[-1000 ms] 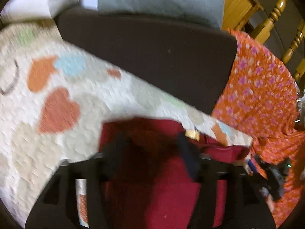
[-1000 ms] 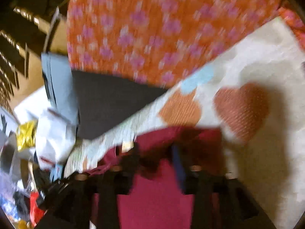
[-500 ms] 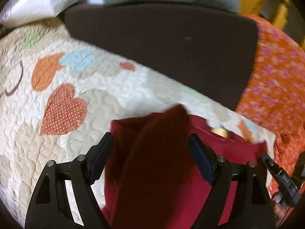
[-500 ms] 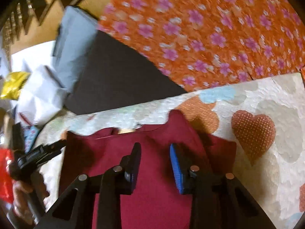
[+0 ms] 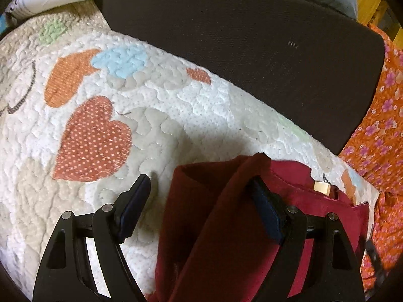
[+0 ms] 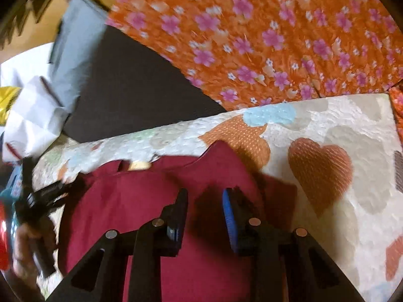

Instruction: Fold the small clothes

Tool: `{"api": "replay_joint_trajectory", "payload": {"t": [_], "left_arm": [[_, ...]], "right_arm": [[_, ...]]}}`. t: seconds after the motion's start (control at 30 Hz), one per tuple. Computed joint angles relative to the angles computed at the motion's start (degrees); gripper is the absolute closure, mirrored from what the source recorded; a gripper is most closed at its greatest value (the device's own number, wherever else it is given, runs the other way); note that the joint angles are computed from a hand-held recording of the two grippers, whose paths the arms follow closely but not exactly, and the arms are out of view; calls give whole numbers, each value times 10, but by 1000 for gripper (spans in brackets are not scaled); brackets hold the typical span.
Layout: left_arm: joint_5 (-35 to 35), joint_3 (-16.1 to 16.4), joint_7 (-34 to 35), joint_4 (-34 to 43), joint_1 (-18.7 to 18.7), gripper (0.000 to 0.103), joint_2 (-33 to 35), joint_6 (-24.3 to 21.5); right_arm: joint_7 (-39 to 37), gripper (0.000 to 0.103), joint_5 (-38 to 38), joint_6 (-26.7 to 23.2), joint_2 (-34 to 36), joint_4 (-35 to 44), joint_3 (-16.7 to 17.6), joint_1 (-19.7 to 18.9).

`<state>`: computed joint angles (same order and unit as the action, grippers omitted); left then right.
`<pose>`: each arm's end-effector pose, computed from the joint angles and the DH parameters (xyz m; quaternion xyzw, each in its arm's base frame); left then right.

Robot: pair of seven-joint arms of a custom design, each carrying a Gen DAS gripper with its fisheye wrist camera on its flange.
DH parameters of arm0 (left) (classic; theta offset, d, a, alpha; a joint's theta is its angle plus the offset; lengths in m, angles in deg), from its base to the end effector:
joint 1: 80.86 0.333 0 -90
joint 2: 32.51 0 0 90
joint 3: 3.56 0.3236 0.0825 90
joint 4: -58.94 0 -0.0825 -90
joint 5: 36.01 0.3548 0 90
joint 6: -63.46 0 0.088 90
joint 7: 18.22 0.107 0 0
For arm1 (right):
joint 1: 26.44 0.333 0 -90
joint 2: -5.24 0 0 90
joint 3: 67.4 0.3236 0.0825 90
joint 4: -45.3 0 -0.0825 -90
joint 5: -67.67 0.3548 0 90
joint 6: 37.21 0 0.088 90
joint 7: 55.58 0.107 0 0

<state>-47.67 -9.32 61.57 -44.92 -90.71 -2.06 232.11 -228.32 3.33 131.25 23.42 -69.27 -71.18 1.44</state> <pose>0.6596 -0.1604 0.3425 -0.7143 0.6317 -0.2857 0.0957 0.5269 0.3028 0.3711 -0.5802 0.7250 -0.1903 0.3187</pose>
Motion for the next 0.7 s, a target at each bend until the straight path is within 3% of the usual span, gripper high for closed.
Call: {"api": "replay_joint_trajectory", "payload": {"t": [0.13, 0.2, 0.23, 0.3, 0.37, 0.43, 0.57, 0.67, 0.7], "left_arm": [[12, 13, -8, -25, -15, 22, -23, 12], [15, 11, -8, -44, -14, 22, -41, 13], [13, 6, -3, -57, -9, 22, -53, 13], [19, 9, -4, -88, -12, 22, -83, 19], [45, 32, -20, -123, -35, 22, -110, 37], [69, 47, -33, -156, -48, 22, -136, 47], [61, 14, -5, -229, -19, 22, -191, 72], [120, 50, -48, -267, -48, 22, -218, 82], [162, 76, -80, -280, -67, 22, -224, 92]], "right_arm": [[38, 75, -36, -9, -26, -38, 4, 10], [-7, 75, 25, -38, -12, -42, 27, -8], [-18, 74, 43, -24, 2, -41, 28, -15], [11, 74, 16, -26, -3, -43, 10, 4], [-41, 74, 71, -41, -13, -45, 33, -7], [-41, 74, 79, -23, -20, -50, 32, -5], [-25, 74, 66, -10, -34, -57, 28, 12], [-29, 74, 75, -5, -29, -55, 36, 14], [-40, 74, 88, -5, -26, -53, 42, 13]]}}
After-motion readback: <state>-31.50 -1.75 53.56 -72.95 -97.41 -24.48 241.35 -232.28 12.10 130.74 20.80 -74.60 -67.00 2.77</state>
